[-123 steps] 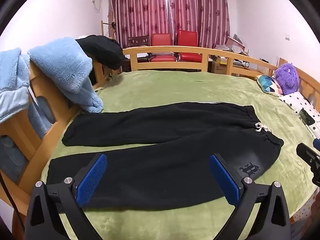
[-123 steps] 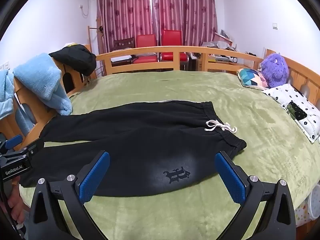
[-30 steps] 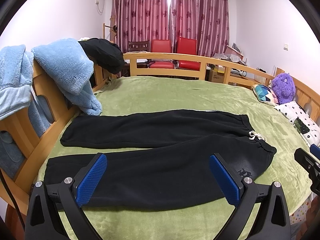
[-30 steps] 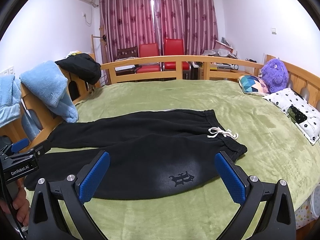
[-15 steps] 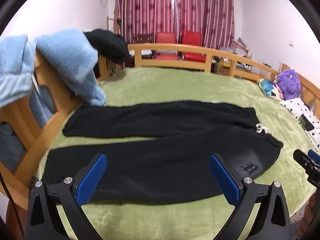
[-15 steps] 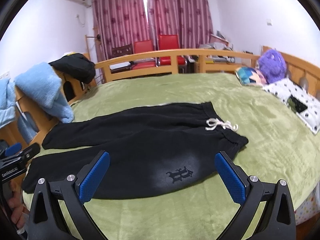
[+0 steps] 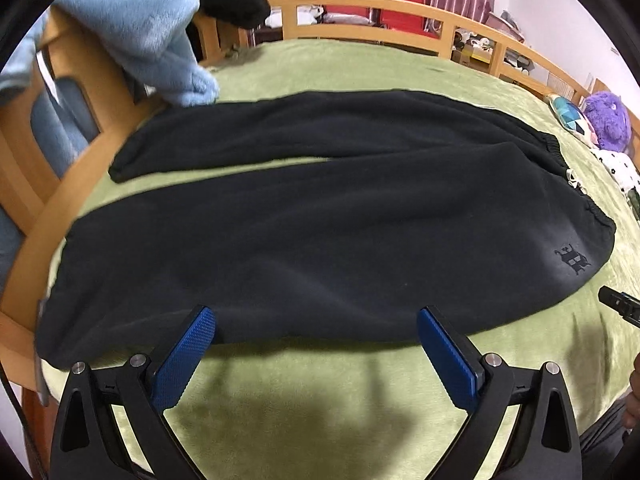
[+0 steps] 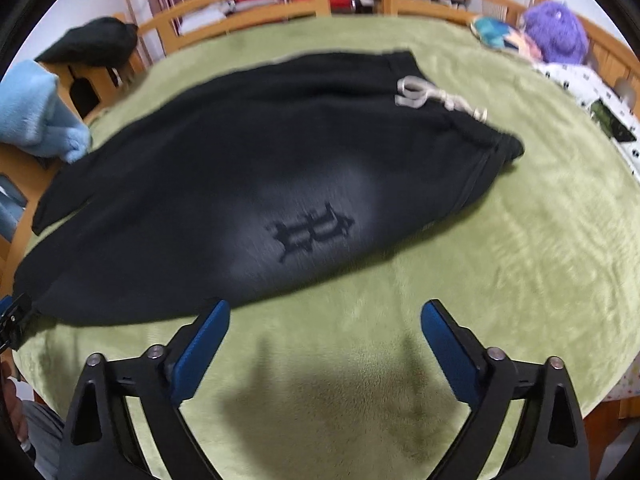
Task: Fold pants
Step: 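Move both tools down toward the sweatpants leg edges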
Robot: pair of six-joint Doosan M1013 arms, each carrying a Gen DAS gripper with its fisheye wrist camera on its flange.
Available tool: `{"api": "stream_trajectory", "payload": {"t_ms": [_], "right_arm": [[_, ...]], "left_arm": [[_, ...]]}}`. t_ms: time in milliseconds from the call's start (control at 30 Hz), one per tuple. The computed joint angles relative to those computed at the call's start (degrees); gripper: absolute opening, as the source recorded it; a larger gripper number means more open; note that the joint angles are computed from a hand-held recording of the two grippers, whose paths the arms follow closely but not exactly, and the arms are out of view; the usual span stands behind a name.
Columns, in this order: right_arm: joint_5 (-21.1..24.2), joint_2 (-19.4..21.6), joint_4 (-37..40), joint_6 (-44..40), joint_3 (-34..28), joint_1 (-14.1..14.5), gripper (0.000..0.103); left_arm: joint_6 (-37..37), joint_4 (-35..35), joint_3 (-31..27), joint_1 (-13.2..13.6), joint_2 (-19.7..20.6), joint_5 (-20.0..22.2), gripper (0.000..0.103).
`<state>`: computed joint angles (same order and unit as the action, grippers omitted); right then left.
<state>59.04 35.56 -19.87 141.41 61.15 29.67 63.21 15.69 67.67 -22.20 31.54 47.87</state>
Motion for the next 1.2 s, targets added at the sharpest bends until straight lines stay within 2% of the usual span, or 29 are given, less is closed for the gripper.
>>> {"api": "stream_trajectory", "payload": {"t_ms": [167,333,433,600,933,1200], "right_arm": [[-0.3,0.5,0.6,0.4,0.4,-0.6,0.09],[-1.0,0.3,0.2,1.5,0.7,-1.0,0.089],[-0.7,0.6,-0.5,2.0,0.3,-1.1,0.089],[-1.4,0.5,0.1,2.4,0.5,-1.6,0.089],[-1.1,1.6,0.3,1.0,-1.0,-1.7,0.089],[-1.4,2.1,2.1,-0.3,-1.7,-1.6,0.089]], "left_arm": [[2.1,-4.1,-0.1,1.0,0.5,0.0,0.101],[2.7,-5.6,0.6,1.4,0.6,-1.7,0.101],[3.6,-9.1,1.0,2.0,0.7,-2.6,0.101],[3.9,-12.8,1.4,2.8,0.8,-1.9,0.101],[0.8,-12.0,2.3,3.7,0.7,-0.6,0.101],[-1.2,-12.9,3.4,4.7,0.3,-1.5,0.101]]}}
